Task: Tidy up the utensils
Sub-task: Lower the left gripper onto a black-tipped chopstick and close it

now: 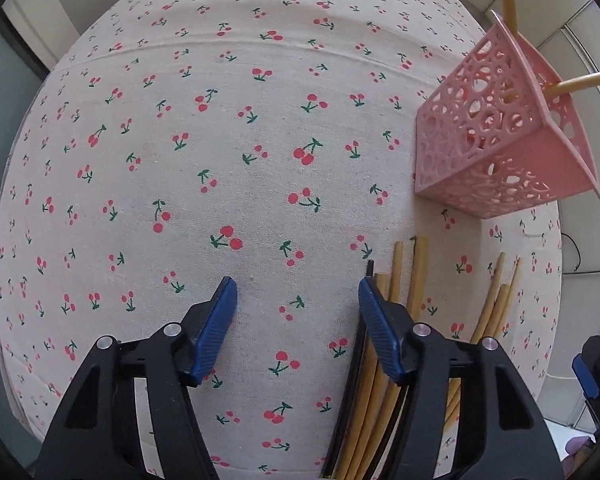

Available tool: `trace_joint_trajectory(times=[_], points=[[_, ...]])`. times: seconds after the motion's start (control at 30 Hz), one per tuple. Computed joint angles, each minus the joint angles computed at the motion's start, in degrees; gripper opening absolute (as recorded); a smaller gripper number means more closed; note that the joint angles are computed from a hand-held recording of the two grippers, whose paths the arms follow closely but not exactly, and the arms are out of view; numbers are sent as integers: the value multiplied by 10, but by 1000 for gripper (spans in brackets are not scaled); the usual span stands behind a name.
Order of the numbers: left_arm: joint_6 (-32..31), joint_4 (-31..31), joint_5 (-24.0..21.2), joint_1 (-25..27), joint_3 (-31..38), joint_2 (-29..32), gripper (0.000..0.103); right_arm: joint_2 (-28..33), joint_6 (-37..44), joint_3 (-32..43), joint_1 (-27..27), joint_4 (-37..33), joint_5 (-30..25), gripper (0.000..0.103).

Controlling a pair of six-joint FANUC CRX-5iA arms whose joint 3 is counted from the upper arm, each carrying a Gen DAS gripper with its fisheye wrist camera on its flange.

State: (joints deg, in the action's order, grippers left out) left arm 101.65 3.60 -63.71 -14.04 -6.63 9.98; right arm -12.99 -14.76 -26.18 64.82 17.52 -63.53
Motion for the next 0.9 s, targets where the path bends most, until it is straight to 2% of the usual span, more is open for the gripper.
trace_joint_trajectory(times=[0.17,0.53,0.63,0.7,0.73,0.8,0.9], points=[[-5,16,-8,0,-8,-12,60,0,0,1,3,6,0,96],[4,-5,-8,-20,0,-1,60,-5,-3,-3,10,15,23,96],[14,-32,-11,-38,13,7,59,-8,3,-5,9,12,40,96],[36,-75,-17,-67,29,13,54,-10,0,-6,10,11,47,96],[39,-87,-9,-78,29,11,45,-12,-3,-8,11,12,49,96],[40,-93,-3,-92,30,10,33,-14,-13,-11,12,17,50,96],[48,-95,13,-103,23,5,19,-18,-18,-15,12,18,59,96]])
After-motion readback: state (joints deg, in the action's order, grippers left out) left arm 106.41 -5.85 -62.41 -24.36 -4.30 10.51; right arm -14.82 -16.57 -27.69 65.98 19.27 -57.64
